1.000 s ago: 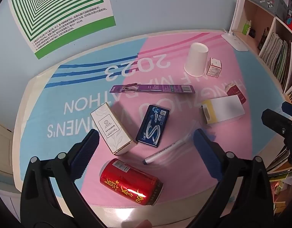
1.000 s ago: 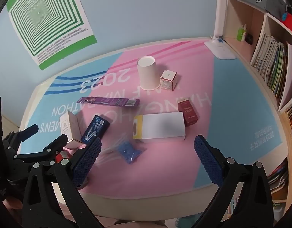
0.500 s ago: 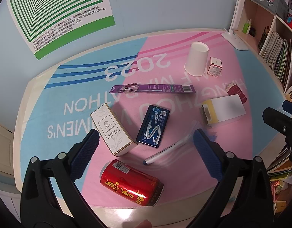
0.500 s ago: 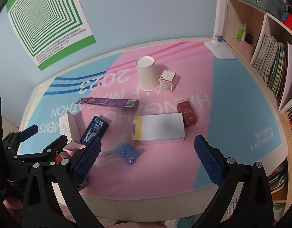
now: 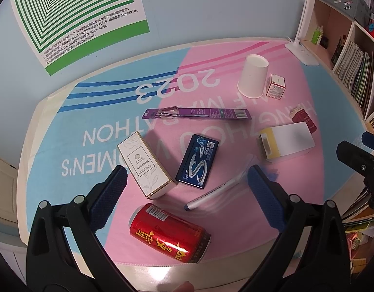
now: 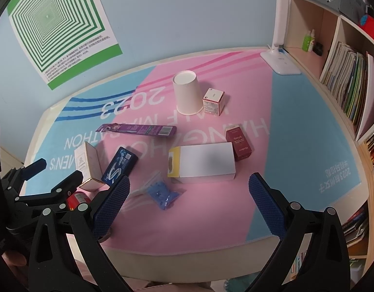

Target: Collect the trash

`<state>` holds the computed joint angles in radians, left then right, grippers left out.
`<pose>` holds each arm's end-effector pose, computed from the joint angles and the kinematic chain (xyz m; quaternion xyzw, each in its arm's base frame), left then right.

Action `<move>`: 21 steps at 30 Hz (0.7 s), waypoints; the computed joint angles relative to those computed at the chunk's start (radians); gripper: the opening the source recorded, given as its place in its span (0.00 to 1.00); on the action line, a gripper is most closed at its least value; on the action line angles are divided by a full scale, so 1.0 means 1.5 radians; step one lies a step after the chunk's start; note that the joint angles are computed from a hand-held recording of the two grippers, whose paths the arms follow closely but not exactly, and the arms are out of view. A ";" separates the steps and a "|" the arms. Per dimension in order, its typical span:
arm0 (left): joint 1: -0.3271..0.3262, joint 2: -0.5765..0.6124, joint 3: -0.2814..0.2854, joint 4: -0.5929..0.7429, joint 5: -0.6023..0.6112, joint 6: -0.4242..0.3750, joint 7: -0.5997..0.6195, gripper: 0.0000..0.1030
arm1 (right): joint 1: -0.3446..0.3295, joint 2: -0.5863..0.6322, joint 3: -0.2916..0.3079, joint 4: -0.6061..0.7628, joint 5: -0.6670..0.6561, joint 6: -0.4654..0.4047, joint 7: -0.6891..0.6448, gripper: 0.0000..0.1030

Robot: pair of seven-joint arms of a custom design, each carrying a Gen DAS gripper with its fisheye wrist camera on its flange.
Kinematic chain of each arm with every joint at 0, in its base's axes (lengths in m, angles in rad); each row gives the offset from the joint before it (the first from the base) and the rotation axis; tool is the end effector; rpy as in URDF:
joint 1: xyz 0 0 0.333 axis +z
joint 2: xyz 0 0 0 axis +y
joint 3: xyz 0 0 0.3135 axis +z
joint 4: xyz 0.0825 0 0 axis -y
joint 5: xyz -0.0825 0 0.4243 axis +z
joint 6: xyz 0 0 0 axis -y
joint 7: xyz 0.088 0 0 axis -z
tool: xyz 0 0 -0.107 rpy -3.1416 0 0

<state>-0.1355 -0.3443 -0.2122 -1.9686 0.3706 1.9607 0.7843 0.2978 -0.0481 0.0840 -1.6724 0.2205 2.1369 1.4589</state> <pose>0.4923 -0.1701 0.6453 -0.7907 0.5510 -0.1079 0.2441 0.5757 0.2427 0.6606 -0.8086 0.5217 -0.0707 0.2628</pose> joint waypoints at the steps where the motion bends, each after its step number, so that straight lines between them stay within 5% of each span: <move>1: 0.000 0.000 0.000 0.001 0.000 -0.001 0.001 0.94 | 0.000 0.000 0.000 0.000 0.001 0.000 0.000 0.94; 21: -0.002 0.002 -0.002 0.005 0.002 -0.008 0.000 0.94 | -0.001 -0.005 0.000 -0.006 -0.002 -0.001 0.005 0.94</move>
<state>-0.1391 -0.3414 -0.2153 -1.9606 0.3734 1.9487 0.7839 0.2965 -0.0563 0.0834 -1.6807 0.2180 2.1358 1.4657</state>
